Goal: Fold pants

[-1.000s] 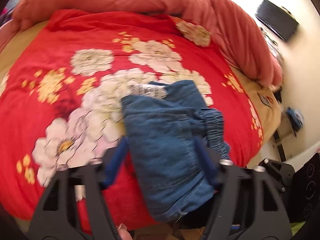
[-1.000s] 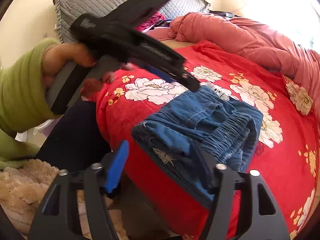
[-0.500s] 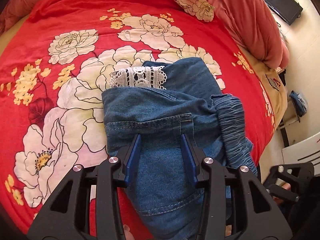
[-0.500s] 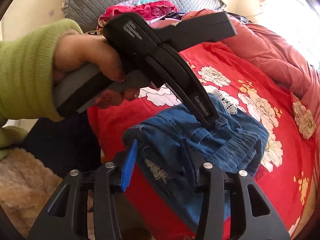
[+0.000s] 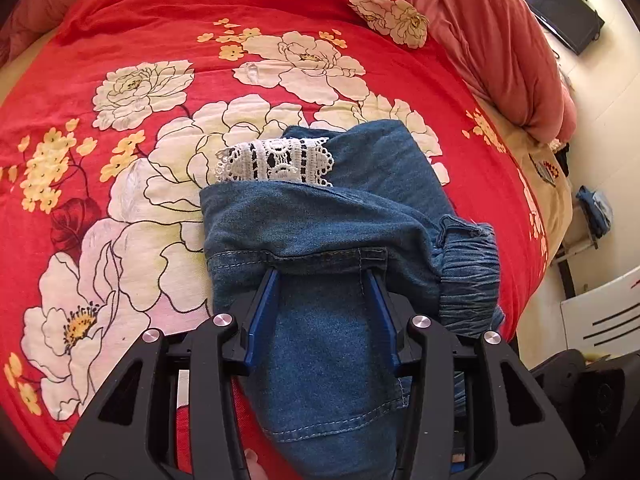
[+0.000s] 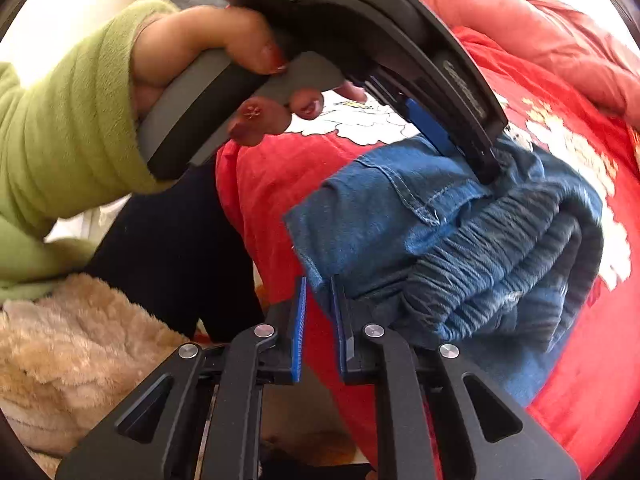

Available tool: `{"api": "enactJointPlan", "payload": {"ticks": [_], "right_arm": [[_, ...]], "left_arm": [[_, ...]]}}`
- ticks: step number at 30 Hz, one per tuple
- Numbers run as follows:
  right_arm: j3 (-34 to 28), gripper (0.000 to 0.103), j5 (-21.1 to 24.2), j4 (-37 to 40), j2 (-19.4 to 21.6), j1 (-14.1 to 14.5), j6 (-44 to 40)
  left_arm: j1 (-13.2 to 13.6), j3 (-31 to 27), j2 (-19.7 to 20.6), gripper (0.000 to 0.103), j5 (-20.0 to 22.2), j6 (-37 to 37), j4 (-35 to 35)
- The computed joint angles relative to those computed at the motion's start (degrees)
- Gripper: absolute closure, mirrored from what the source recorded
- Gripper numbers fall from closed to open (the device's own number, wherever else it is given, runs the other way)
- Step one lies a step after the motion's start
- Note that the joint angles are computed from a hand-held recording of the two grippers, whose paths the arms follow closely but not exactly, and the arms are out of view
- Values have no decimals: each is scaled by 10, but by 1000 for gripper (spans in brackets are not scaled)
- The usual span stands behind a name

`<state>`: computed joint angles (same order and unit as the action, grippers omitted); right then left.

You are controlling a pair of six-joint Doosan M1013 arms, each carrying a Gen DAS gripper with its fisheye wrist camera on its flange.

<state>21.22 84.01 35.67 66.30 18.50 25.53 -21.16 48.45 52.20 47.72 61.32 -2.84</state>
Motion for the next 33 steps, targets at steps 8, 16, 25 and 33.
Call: {"api": "enactJointPlan", "payload": {"ticks": [8, 16, 25, 33], "right_arm": [[51, 75, -27, 40, -29, -13, 24], [112, 52, -68, 52, -70, -22, 18], [115, 32, -89, 78, -73, -28, 36], [119, 15, -133, 95, -77, -34, 57]], "left_arm": [[-6, 7, -6, 64, -10, -17, 31], [-15, 16, -14, 60, -23, -37, 67], [-25, 36, -33, 55, -47, -69, 115], [-34, 57, -52, 44, -56, -121, 170]]}}
